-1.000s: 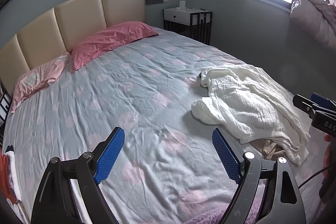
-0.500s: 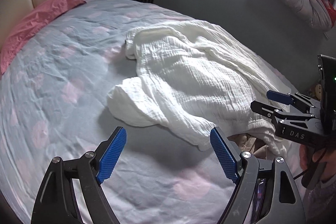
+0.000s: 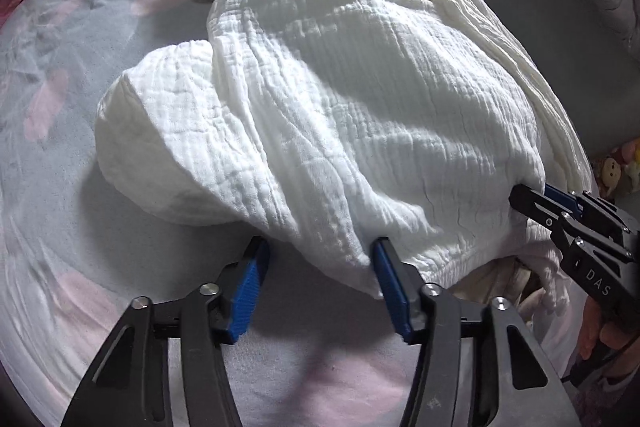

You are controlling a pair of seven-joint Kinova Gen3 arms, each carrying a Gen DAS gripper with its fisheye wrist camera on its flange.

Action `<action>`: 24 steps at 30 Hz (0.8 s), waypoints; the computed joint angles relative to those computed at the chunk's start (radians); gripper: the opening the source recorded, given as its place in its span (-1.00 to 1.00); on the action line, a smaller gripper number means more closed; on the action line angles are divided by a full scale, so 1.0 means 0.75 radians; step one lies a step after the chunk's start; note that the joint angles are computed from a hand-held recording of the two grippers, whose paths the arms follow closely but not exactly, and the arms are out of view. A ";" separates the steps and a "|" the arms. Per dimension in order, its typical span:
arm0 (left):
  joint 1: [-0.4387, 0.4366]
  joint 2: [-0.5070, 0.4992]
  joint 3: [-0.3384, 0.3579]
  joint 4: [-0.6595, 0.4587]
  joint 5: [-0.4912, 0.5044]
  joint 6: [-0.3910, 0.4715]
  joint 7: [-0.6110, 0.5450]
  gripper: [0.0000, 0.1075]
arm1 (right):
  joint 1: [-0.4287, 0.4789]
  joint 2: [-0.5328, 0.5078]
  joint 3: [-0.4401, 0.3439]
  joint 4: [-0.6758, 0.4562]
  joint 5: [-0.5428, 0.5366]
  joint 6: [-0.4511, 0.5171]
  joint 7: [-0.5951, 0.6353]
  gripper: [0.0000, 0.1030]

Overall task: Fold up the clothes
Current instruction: 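Reach both grippers to the white gauze garment and close on it, then lift the white gauze garment with both grippers and pull it apart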

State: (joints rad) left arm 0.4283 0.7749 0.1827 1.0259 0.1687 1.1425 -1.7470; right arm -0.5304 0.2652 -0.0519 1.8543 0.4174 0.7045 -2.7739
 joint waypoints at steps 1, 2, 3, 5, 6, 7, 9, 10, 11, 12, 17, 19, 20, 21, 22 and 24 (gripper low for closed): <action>-0.004 -0.001 0.010 -0.006 0.014 0.005 0.001 -0.50 | -0.014 0.005 0.001 -0.018 0.014 0.033 -0.004 -0.69; -0.006 -0.005 0.017 -0.008 0.026 0.007 0.003 -0.57 | -0.031 0.009 0.000 -0.038 0.032 0.069 -0.009 -0.72; 0.004 -0.024 0.013 0.011 0.023 -0.013 0.005 -0.64 | -0.053 0.010 0.001 -0.057 0.059 0.106 -0.021 -0.80; 0.022 -0.062 0.008 0.047 0.014 -0.051 0.012 -0.75 | -0.093 0.004 -0.004 -0.084 0.118 0.173 -0.046 -0.86; 0.022 -0.082 0.009 0.063 0.015 -0.062 0.013 -0.76 | -0.104 -0.005 -0.011 -0.097 0.137 0.201 -0.051 -0.86; 0.021 -0.103 0.011 0.079 0.015 -0.073 0.014 -0.77 | -0.111 -0.014 -0.018 -0.109 0.151 0.226 -0.054 -0.87; 0.020 -0.143 0.013 0.109 0.016 -0.093 0.017 -0.79 | -0.115 -0.035 -0.034 -0.136 0.163 0.271 -0.051 -0.88; 0.019 -0.163 0.014 0.122 0.017 -0.103 0.019 -0.80 | -0.112 -0.048 -0.044 -0.147 0.163 0.279 -0.042 -0.88; 0.017 -0.183 0.016 0.135 0.018 -0.112 0.020 -0.80 | -0.109 -0.056 -0.054 -0.166 0.164 0.293 -0.026 -0.89; 0.006 -0.205 0.020 0.145 0.025 -0.121 0.016 -0.80 | -0.112 -0.060 -0.069 -0.191 0.175 0.317 -0.015 -0.89; -0.109 -0.338 0.047 0.188 0.104 -0.124 -0.056 -0.82 | -0.101 -0.095 -0.130 -0.315 0.130 0.277 0.108 -1.00; -0.153 -0.386 0.049 0.202 0.143 -0.122 -0.083 -0.83 | -0.166 -0.063 -0.128 -0.425 0.176 0.345 0.136 -1.00; -0.169 -0.416 0.047 0.222 0.157 -0.129 -0.096 -0.83 | -0.192 -0.046 -0.129 -0.475 0.196 0.373 0.148 -1.00; -0.174 -0.440 0.038 0.236 0.154 -0.145 -0.103 -0.83 | -0.210 -0.035 -0.127 -0.511 0.204 0.384 0.151 -1.00; -0.186 -0.475 0.032 0.267 0.156 -0.166 -0.117 -0.83 | -0.225 -0.032 -0.122 -0.532 0.205 0.388 0.145 -1.00; -0.209 -0.534 0.025 0.324 0.177 -0.210 -0.128 -0.84 | -0.255 -0.033 -0.114 -0.554 0.211 0.407 0.119 -1.00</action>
